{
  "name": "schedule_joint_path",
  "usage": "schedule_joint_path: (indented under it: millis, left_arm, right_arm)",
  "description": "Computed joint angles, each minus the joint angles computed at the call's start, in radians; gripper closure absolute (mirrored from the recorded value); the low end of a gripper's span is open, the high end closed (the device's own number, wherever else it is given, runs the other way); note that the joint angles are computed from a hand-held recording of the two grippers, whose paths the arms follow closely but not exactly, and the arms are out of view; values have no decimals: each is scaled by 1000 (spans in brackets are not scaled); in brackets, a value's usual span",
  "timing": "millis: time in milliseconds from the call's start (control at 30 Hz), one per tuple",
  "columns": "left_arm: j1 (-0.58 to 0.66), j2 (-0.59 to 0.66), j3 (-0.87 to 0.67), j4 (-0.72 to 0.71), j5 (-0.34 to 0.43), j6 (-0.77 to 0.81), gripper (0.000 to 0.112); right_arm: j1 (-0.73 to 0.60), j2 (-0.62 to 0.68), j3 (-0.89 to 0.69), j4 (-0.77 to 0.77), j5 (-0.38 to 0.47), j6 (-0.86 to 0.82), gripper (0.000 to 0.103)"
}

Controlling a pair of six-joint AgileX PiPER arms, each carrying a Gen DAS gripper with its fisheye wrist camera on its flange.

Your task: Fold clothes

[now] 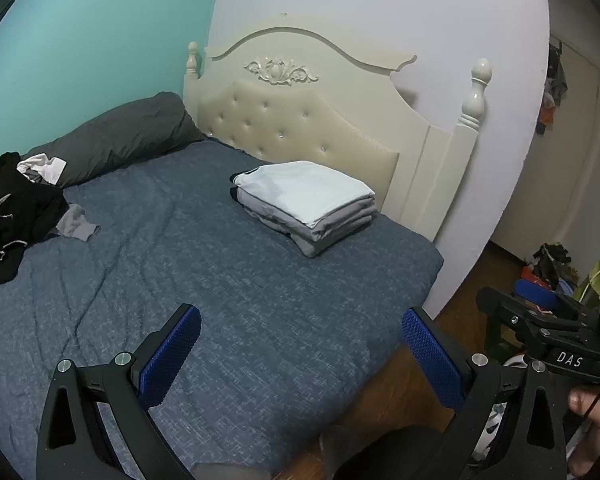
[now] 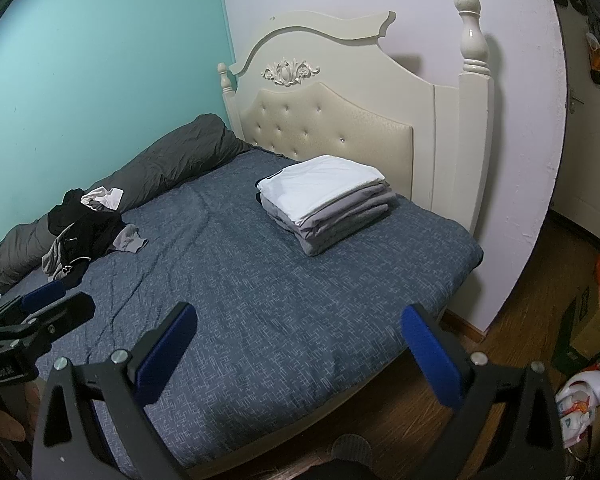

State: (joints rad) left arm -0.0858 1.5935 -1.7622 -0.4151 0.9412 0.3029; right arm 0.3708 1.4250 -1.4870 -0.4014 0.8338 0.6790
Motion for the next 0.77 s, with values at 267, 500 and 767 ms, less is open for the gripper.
schedule_joint_path:
  millis: [267, 500, 767]
  left_arm:
    - [4, 2, 1, 0, 3, -8, 10]
    - [8, 0, 5, -9, 2, 1, 10]
    - [16, -5, 12, -7, -4, 4, 10]
  right_arm:
    - [-6, -3, 7, 6, -5, -4, 0]
    - [-2, 0, 6, 2, -4, 2, 0]
    - [-3, -5, 13, 0, -5, 5, 0]
